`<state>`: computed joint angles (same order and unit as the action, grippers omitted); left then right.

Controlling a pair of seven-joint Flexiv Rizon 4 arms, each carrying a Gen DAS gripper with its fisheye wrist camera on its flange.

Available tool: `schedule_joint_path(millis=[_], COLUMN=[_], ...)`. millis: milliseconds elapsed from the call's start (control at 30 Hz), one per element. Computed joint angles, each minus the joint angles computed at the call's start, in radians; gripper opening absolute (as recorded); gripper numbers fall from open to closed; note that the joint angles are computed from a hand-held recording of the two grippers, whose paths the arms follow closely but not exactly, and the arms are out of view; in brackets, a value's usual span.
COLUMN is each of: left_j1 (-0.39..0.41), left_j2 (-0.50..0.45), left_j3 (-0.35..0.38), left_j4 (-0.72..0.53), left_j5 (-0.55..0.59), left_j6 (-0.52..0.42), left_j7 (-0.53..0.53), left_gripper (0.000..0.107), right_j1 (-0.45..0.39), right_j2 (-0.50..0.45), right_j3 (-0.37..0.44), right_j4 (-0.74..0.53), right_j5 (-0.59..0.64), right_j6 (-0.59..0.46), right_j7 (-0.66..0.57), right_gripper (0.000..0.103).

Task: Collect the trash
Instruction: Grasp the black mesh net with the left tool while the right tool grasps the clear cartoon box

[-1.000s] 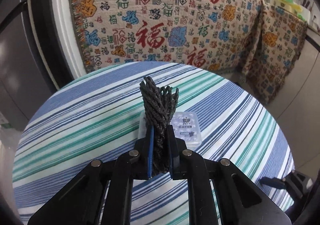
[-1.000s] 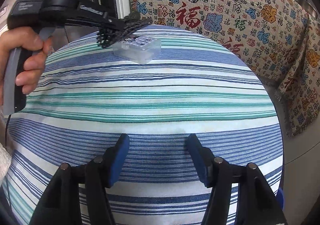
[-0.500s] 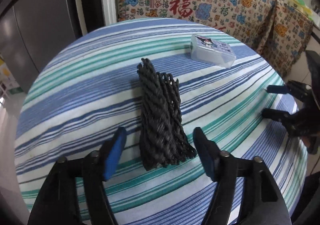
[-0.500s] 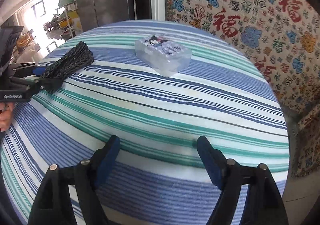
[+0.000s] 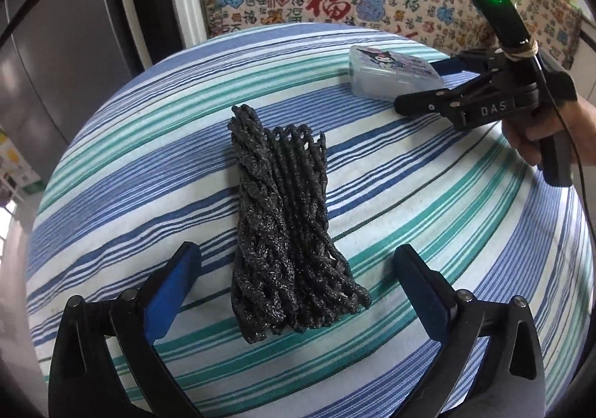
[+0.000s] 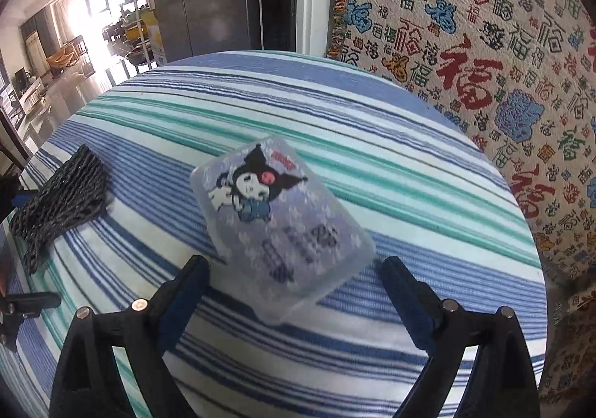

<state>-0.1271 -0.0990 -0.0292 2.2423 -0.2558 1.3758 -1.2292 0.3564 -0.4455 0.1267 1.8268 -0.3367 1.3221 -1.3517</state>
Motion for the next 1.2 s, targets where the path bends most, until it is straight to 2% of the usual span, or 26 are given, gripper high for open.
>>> schedule_joint_path(millis=[33, 67, 167, 267, 367, 433, 500, 567, 667, 767, 900, 1000, 1067, 1133, 1167, 1200], left_j1=[0.001, 0.001, -0.002, -0.004, -0.005, -0.01, -0.012, -0.01, -0.003, 0.004, 0.006, 0.008, 0.007, 0.003, 0.003, 0.011], left_j2=[-0.001, 0.001, 0.003, 0.0, -0.005, -0.002, -0.002, -0.001, -0.001, 0.005, 0.014, 0.016, 0.014, 0.007, 0.007, 0.008], left_j3=[0.0, 0.001, 0.006, 0.011, 0.02, 0.029, 0.035, 0.034, 0.024, 0.014, 0.011, 0.011, 0.016, 0.03, 0.029, 0.009], left_j4=[0.0, 0.003, 0.002, -0.005, -0.02, -0.024, -0.03, -0.03, -0.023, -0.011, -0.005, -0.016, -0.029, -0.042, -0.037, -0.018], left_j5=[-0.001, -0.001, 0.017, 0.041, 0.078, 0.115, 0.148, 0.162, 0.143, 0.108, 0.083, 0.073, 0.083, 0.126, 0.113, 0.035], left_j6=[0.001, 0.003, 0.002, -0.003, -0.012, -0.018, -0.022, -0.022, -0.016, -0.012, -0.027, -0.059, -0.08, -0.076, -0.059, -0.032], left_j7=[0.0, -0.001, -0.021, -0.047, -0.089, -0.135, -0.177, -0.193, -0.173, -0.13, -0.093, -0.072, -0.085, -0.155, -0.174, -0.134], left_gripper=[0.103, 0.103, 0.103, 0.103, 0.103, 0.103, 0.103, 0.103, 0.103, 0.103, 0.103, 0.103, 0.103, 0.102, 0.102, 0.102], right_j1=[0.0, -0.012, 0.029, 0.141, 0.229, 0.231, 0.217, 0.196, 0.142, 0.114, 0.045, 0.017, -0.006, -0.037, -0.049, -0.055], right_j2=[-0.004, -0.008, 0.028, 0.122, 0.262, 0.35, 0.415, 0.455, 0.463, 0.447, 0.428, 0.411, 0.402, 0.39, 0.386, 0.384], right_j3=[0.001, 0.02, -0.037, -0.195, -0.323, -0.311, -0.266, -0.222, -0.184, -0.147, -0.119, -0.076, -0.051, -0.041, -0.032, -0.015], right_j4=[-0.002, -0.01, 0.043, 0.192, 0.368, 0.449, 0.51, 0.564, 0.587, 0.58, 0.578, 0.562, 0.554, 0.548, 0.544, 0.538], right_j5=[0.003, 0.027, 0.008, -0.163, -0.433, -0.539, -0.559, -0.56, -0.699, -0.635, -0.727, -0.641, -0.623, -0.672, -0.686, -0.66], right_j6=[0.012, 0.007, 0.031, 0.054, 0.018, -0.053, -0.083, -0.05, -0.015, 0.009, 0.063, 0.058, 0.056, 0.072, 0.072, 0.057], right_j7=[0.004, -0.006, 0.095, 0.338, 0.667, 0.804, 0.871, 0.913, 1.036, 0.985, 0.998, 0.908, 0.889, 0.923, 0.936, 0.924], right_gripper=[0.08, 0.074, 0.074, 0.074, 0.073, 0.073, 0.073, 0.073, 0.074, 0.087, 0.09, 0.097, 0.102, 0.103, 0.103, 0.103])
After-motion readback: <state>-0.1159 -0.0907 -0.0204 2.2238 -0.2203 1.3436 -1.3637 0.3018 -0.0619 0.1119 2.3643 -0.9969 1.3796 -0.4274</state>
